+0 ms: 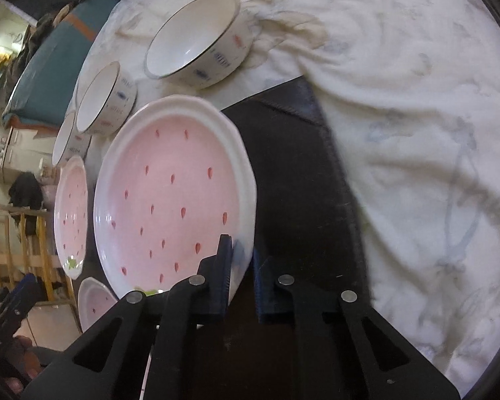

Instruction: Organize plates and bowls

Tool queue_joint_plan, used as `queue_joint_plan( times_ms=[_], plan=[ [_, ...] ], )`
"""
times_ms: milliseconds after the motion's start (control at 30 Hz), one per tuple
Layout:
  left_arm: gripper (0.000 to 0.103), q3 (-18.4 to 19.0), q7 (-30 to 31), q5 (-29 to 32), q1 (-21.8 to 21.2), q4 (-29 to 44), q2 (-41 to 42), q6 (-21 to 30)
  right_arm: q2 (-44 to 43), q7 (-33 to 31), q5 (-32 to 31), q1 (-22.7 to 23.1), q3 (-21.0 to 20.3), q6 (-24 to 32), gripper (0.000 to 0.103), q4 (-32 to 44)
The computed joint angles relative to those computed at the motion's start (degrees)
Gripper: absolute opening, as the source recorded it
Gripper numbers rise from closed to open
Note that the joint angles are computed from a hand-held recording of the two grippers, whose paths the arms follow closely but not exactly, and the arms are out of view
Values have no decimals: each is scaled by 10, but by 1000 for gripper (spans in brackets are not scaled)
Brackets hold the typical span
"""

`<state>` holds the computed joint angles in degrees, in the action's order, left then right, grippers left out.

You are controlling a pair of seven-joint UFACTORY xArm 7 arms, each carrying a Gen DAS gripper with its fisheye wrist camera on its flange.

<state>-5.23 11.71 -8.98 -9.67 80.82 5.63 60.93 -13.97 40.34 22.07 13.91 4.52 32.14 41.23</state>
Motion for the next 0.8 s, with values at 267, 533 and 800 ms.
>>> queue_joint_plan(
  times_ms=[267, 533, 800],
  plan=[
    [70, -19, -8, -33, -21, 70, 68, 47, -33, 50, -49, -29, -3, 22, 11, -23],
    [40, -24, -40, -31, -35, 110, 128, 65, -38, 55, -43, -28, -7, 18, 11, -29],
    [24, -23, -51, -6, -48, 106, 153, 36, -39, 50, -35, -28, -11, 15, 13, -34]
  ],
)
